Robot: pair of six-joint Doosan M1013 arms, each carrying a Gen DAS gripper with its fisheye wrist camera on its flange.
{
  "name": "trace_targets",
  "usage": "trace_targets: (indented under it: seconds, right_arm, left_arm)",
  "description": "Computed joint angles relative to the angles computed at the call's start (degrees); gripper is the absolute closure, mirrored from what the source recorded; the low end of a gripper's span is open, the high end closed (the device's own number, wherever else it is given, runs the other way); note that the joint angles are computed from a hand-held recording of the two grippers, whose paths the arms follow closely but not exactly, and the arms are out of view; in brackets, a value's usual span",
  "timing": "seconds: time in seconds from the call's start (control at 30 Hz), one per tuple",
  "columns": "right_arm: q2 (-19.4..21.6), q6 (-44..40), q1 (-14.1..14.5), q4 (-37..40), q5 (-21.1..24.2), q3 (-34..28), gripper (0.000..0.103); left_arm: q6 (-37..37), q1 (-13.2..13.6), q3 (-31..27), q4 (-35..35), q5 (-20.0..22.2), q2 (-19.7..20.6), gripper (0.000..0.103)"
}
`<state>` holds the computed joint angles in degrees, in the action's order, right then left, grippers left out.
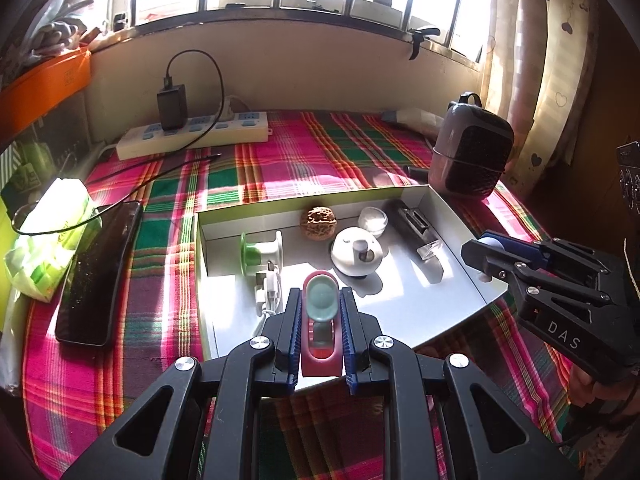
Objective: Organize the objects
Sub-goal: 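Carry the pink clip in the left gripper and white oval object in the right gripper over the box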
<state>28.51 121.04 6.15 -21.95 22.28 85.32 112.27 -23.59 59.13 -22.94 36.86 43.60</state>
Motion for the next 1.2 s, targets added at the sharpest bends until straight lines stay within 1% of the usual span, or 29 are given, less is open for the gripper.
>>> trace_targets:
  seconds: [0.13, 0.27, 0.57, 0.87, 0.97, 1.2]
  right_arm:
    - [0.82, -0.67, -0.51, 1.13, 1.32, -0.84, 0.08]
    - [1.49, -4.08, -1.05, 4.78, 2.43, -1.49, 0.08]
    - [2.69, -6.88, -1.44, 6.94, 4.18, -2.73, 0.08]
    - [3.59, -7.27, -1.54, 6.49, 5.32, -3.6, 0.08]
    - [3.63, -7.19, -1.51, 6.28, 5.18, -3.59, 0.08]
    - [3.75, -7.18, -1.42, 6.02, 5.02, -3.66, 0.08]
  left_arm:
    - [-0.9, -0.25, -2.39, 1.18, 1.2, 1.45, 0.087]
    - [-1.64, -0.35, -4.87, 1.56, 2.91, 3.0, 0.087]
    - [-3.71, -0.7, -9.0, 4.39, 5.6, 5.66, 0.087]
    - [-5.34, -0.99, -11.74, 6.58, 7.2, 7.48, 0.087]
    - [-5.78, -1.16, -12.2, 7.58, 7.06, 7.81, 0.087]
    - [-7.03, -1.26, -13.98, 8.77, 8.28, 8.84, 0.087]
